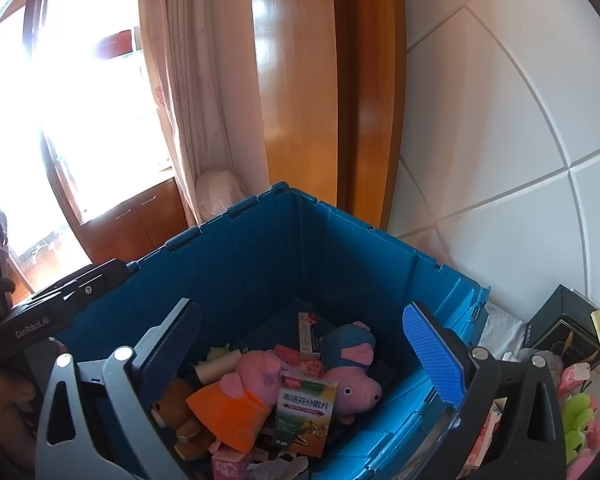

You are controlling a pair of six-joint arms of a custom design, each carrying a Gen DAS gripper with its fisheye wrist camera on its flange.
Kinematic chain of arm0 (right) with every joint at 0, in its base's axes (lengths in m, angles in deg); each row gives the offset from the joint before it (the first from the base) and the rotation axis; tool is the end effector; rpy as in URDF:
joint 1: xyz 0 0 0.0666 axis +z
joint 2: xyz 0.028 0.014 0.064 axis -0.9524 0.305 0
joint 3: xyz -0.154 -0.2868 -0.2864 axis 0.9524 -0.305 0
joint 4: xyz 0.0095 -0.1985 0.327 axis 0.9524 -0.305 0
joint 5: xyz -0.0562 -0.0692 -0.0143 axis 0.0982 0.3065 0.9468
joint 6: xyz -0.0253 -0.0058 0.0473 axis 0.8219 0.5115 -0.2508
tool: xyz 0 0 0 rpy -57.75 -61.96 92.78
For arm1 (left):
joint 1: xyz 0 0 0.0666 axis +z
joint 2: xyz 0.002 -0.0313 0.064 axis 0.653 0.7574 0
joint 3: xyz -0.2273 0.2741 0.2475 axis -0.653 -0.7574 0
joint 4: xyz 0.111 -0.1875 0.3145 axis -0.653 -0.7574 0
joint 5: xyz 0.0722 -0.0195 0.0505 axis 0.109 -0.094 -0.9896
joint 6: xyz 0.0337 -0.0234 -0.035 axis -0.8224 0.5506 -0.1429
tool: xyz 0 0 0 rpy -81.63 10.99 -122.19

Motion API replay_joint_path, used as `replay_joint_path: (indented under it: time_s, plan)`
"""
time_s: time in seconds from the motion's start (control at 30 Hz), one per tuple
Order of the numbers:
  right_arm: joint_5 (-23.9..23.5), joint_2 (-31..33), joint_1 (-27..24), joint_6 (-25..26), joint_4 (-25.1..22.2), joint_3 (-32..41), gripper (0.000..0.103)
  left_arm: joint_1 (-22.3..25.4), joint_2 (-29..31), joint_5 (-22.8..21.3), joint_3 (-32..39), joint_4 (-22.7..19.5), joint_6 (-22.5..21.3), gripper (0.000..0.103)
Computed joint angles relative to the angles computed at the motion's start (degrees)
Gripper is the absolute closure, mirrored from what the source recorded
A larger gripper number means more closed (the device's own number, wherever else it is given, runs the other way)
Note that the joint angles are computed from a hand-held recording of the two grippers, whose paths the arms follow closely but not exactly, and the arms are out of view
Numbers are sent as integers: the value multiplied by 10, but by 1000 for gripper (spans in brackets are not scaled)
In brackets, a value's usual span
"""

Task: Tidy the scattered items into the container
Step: 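Open both tools to drop the roll and box into the crate, then move both open tools back over the items on the bed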

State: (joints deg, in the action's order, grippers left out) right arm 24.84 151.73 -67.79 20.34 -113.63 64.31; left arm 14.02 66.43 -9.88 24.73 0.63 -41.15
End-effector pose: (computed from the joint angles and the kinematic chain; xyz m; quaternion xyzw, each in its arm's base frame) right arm 0.5673 0.0524 0.6654 -0.1497 0.8879 0.0966 0.4241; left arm 0.5068 -0.2443 0.5901 -0.1452 0.8592 -0.1403 0.4702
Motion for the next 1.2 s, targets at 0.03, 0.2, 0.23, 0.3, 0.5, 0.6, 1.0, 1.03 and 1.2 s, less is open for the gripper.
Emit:
replay_joint_path:
  time_s: [0.03, 0.2, 0.23, 0.3, 0.5, 0.6, 1.0, 1.03, 1.2]
  plan:
    - [-1, -2, -1, -1, 1, -3, 0, 0, -1, -3, -2, -1, 1, 1]
    - [-9, -16, -8, -3, 7, -20, 0, -4, -6, -6, -7, -3, 2, 1]
    - [-10, -17, -8, -4, 7, -19, 0, -6, -8, -7, -7, -2, 1, 1]
    - [-16, -25, -13, -5, 12, -30, 0, -11, -9, -12, -5, -4, 0, 1]
    - [-31, -64, -30, -12, 38, -83, 0, -33, -12, -22, 4, -5, -7, 1]
    - [-43, -91, -47, -16, 52, -118, 0, -52, -7, -28, 18, -12, -13, 1]
    - [-116, -209, -186, -3, 89, -272, 0, -171, 54, -79, 138, -93, -25, 1]
    - [-123, -217, -203, 5, 89, -280, 0, -180, 64, -83, 157, -105, -24, 1]
    - [-163, -243, -295, 38, 76, -315, 0, -226, 120, -95, 245, -154, -22, 1]
